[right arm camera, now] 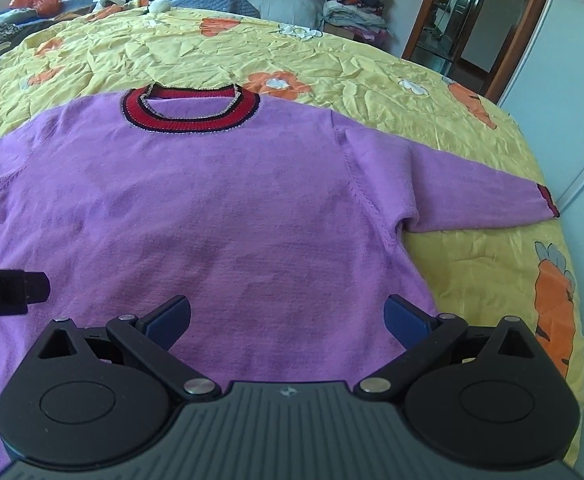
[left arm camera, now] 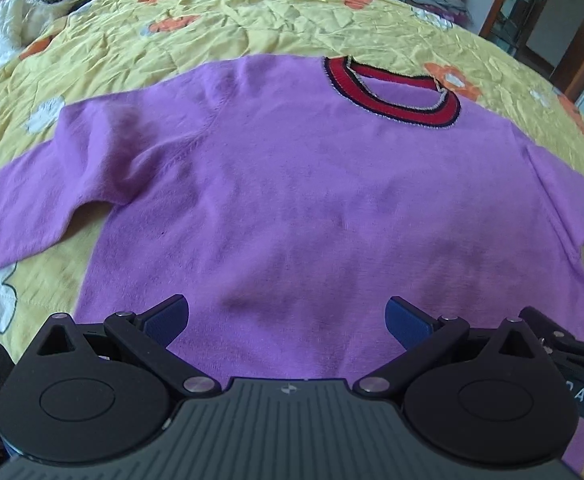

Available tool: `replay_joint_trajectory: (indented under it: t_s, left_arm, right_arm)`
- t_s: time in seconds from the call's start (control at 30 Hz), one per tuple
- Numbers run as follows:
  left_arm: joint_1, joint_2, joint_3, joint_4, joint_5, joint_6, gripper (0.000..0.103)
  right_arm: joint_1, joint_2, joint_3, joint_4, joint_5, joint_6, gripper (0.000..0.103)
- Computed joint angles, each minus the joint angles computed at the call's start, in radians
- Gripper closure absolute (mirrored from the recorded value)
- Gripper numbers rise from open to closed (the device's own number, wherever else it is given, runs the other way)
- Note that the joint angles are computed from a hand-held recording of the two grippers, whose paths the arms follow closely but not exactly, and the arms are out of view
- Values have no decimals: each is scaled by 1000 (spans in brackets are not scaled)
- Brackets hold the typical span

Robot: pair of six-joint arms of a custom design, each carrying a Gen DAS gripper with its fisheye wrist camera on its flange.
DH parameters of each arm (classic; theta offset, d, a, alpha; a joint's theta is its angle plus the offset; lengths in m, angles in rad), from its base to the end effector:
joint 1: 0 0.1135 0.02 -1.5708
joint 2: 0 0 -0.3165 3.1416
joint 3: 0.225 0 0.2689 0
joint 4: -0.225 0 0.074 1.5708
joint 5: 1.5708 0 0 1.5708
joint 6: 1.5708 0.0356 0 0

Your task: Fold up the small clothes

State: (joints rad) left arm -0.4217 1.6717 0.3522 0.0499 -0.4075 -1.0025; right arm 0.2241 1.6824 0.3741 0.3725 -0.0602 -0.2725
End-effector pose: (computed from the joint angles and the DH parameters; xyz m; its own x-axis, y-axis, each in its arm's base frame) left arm 0.1945 -0.0718 0.0875 -0.6953 -0.5362 -0.4786 -0.5898 0.8062 -0.0463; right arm 0.2395 0.0568 0.1023 -0.6869 -0.4321 -0.5843 -0.4584 0.8815 -0.1130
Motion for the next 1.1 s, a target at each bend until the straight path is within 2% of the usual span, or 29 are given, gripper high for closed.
replay_joint_trajectory:
  t_s: [0.37, 0.5, 0.77, 0.97, 1.1]
  left_arm:
    - [-34, 41, 65, -60, -5, 8, 0]
    - [-9, 38, 52, -18, 37, 37, 0]
    - [-5, 94, 104, -76, 38, 56, 0]
    - [-27, 102, 98, -27, 23, 41, 0]
    - [3, 121, 107, 18, 78, 94, 0]
  right_arm:
    - [-80, 31, 26, -18, -67, -25, 0]
    - [-99, 30, 33, -26, -80, -30, 0]
    - [-132, 62, 57, -25, -95, -34, 0]
    - [-152, 86, 78, -34, -127, -42, 0]
    - [-148, 105, 87, -21, -117, -69, 0]
